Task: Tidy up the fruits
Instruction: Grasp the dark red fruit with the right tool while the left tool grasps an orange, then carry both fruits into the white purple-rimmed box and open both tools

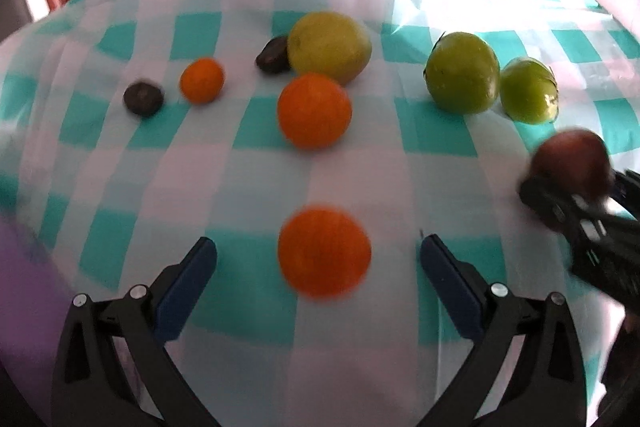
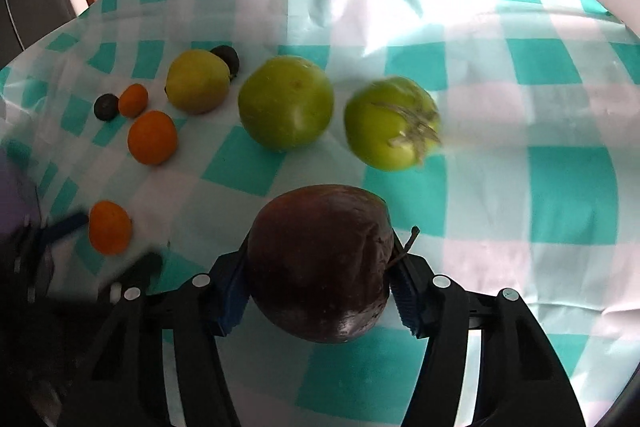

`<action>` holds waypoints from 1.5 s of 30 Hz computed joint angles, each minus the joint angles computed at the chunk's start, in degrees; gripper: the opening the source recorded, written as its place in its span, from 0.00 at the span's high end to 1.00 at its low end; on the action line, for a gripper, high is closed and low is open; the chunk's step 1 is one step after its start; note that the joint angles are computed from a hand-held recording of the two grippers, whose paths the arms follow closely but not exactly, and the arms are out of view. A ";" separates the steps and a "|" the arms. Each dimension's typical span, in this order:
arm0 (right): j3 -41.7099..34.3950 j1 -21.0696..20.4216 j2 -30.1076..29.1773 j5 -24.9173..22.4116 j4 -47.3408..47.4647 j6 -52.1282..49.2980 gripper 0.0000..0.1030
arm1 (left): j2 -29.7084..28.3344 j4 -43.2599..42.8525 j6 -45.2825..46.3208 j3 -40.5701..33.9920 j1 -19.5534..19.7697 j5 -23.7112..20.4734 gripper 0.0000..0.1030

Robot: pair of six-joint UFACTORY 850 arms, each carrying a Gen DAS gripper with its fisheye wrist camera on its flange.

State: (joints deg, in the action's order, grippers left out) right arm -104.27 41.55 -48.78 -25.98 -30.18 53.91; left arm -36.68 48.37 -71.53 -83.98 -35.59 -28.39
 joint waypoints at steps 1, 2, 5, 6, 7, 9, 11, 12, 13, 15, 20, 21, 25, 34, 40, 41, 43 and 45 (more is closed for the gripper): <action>1.12 -0.04 0.70 0.40 -0.05 0.44 0.43 | -0.26 -1.28 1.71 -0.39 0.41 1.19 0.08; 2.56 -0.11 1.61 0.85 0.03 1.09 0.43 | 0.03 -2.76 3.14 0.04 1.01 4.09 0.13; 7.19 0.08 4.68 1.58 0.15 3.65 0.43 | 1.04 -1.14 4.00 1.11 0.46 4.56 0.64; 9.08 0.15 5.95 2.07 0.69 4.04 0.43 | 1.49 -2.65 5.25 1.46 0.14 3.86 0.65; 11.23 0.31 7.46 2.39 1.96 4.10 0.43 | 2.78 -6.08 7.72 3.05 0.10 5.33 0.65; 15.40 0.85 10.57 3.06 4.36 4.03 0.43 | 5.22 -10.81 11.45 6.24 -0.74 6.92 0.65; 18.89 1.42 13.25 3.69 7.80 2.47 0.43 | 8.35 -10.23 11.63 10.12 -2.79 7.41 0.65; 20.56 1.71 14.56 3.90 10.35 0.92 0.43 | 9.92 -11.71 12.61 11.91 -3.78 8.11 0.65; 22.37 2.20 16.01 3.94 13.62 -1.00 0.43 | 11.98 -15.17 15.12 14.22 -4.64 9.16 0.65; 24.48 3.02 17.88 3.81 17.45 -2.87 0.43 | 14.88 -20.86 19.87 17.15 -5.94 9.74 0.65; 25.97 5.53 20.51 2.45 22.30 -4.10 0.43 | 21.64 -25.95 31.85 22.03 -8.59 9.08 0.65; 25.41 6.00 20.51 1.83 22.18 -4.03 0.43 | 23.39 -24.12 31.10 22.82 -8.85 9.01 0.65; 21.85 7.85 20.19 0.21 19.76 -1.99 0.43 | 29.36 -10.95 19.89 24.64 -7.68 8.03 0.65; 5.00 13.16 13.70 -5.87 11.86 -2.28 0.43 | 44.19 1.96 3.91 32.88 -2.56 3.94 0.65; -5.27 15.59 9.38 -8.01 12.85 -6.08 0.43 | 52.14 -3.32 8.17 39.44 2.08 1.87 0.65; -7.25 15.92 8.49 -8.51 13.32 -6.57 0.43 | 53.25 -4.40 9.03 40.47 3.00 1.75 0.65; -11.28 16.60 6.58 -9.74 13.97 -7.61 0.43 | 54.78 -6.17 10.68 41.92 4.77 1.62 0.65; -17.76 17.39 3.27 -11.81 15.80 -10.05 0.43 | 56.05 -7.06 11.45 43.03 6.41 1.72 0.65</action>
